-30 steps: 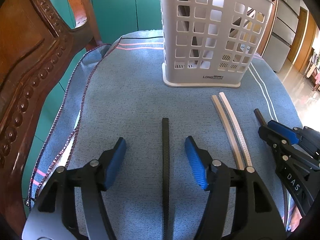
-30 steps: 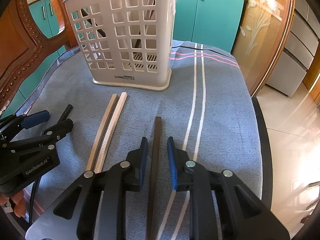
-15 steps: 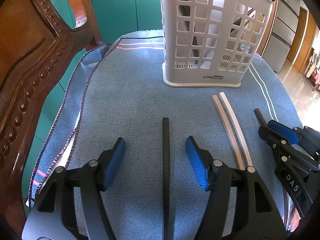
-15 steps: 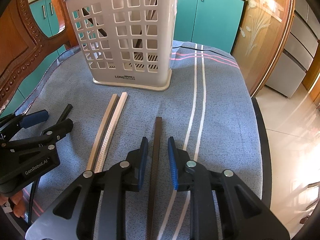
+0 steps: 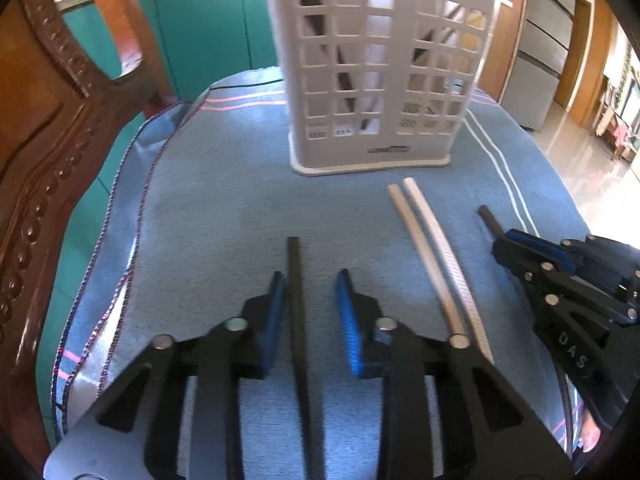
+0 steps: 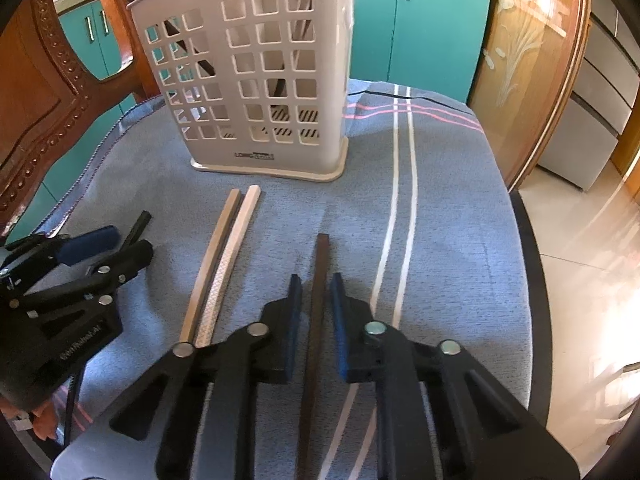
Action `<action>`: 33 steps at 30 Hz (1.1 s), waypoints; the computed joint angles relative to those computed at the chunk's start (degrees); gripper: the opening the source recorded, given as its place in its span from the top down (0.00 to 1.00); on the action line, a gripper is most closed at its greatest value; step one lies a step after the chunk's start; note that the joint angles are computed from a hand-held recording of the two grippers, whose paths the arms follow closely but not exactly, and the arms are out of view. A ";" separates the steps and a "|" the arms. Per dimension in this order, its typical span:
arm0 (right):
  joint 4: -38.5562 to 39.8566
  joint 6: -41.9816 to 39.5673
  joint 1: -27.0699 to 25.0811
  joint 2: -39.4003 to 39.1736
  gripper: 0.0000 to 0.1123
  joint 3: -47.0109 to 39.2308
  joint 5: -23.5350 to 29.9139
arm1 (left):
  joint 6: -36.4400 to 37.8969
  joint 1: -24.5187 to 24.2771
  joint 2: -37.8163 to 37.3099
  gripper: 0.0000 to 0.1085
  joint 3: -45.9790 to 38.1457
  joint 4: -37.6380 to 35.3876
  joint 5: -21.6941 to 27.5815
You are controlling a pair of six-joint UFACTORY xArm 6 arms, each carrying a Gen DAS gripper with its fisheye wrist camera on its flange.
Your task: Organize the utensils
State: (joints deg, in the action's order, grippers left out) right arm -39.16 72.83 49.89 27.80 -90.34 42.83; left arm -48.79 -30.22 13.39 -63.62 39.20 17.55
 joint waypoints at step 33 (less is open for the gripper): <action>-8.84 8.66 -0.73 -8.98 0.94 8.17 -9.21 | 9.70 1.83 -8.96 0.93 8.24 -12.04 -11.49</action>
State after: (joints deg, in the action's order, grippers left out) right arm -48.00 81.48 49.16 18.82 -82.17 33.62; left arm -39.09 -28.40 4.42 -55.38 27.16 6.06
